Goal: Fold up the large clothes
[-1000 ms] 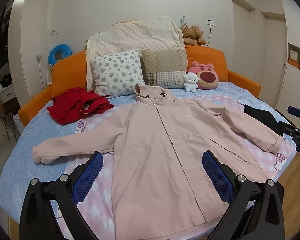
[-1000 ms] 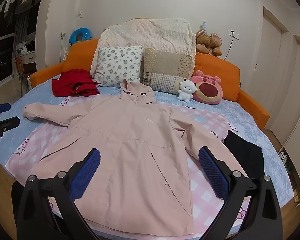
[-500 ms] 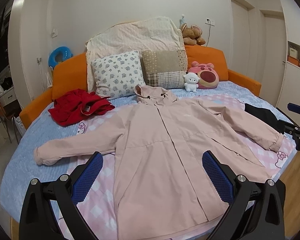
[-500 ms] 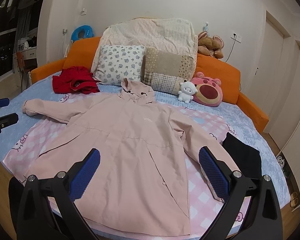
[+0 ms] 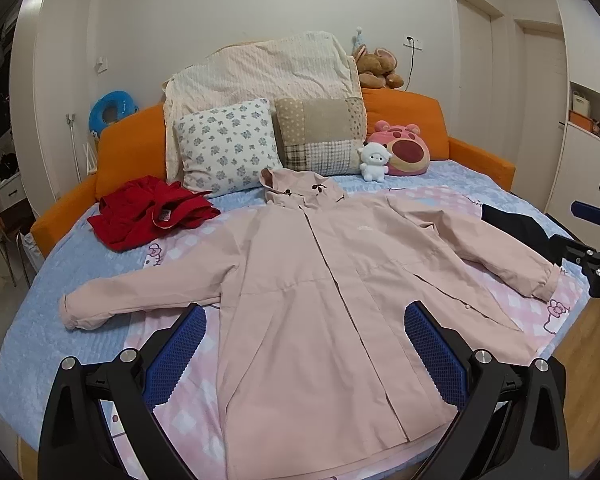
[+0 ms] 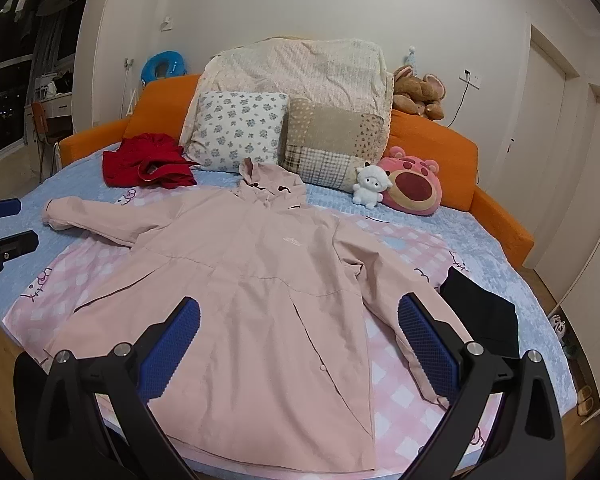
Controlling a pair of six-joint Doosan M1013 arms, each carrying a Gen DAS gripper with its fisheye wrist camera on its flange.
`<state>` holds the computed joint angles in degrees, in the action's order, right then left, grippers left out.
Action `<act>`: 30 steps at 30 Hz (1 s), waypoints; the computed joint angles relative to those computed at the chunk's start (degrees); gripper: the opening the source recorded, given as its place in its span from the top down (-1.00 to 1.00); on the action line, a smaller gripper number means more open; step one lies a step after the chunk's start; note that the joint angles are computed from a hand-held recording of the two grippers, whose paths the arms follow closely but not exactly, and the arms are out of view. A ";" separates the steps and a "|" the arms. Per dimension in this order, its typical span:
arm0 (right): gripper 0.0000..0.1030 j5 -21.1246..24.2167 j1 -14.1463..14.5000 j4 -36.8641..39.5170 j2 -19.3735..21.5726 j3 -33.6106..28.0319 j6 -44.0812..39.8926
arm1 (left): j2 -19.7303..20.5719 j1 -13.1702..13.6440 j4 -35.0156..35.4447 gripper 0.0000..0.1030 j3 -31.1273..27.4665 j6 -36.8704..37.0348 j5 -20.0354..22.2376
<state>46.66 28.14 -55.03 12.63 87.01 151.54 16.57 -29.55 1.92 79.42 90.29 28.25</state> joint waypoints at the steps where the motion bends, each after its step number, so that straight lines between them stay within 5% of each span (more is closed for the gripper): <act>1: -0.91 0.07 0.00 -0.03 -0.04 0.02 0.03 | -0.01 0.04 -0.15 -0.95 0.03 0.18 -0.16; 30: -0.91 -0.35 -0.59 1.18 -0.07 -0.35 -0.87 | 0.46 0.39 -0.51 -0.95 0.24 0.85 -0.64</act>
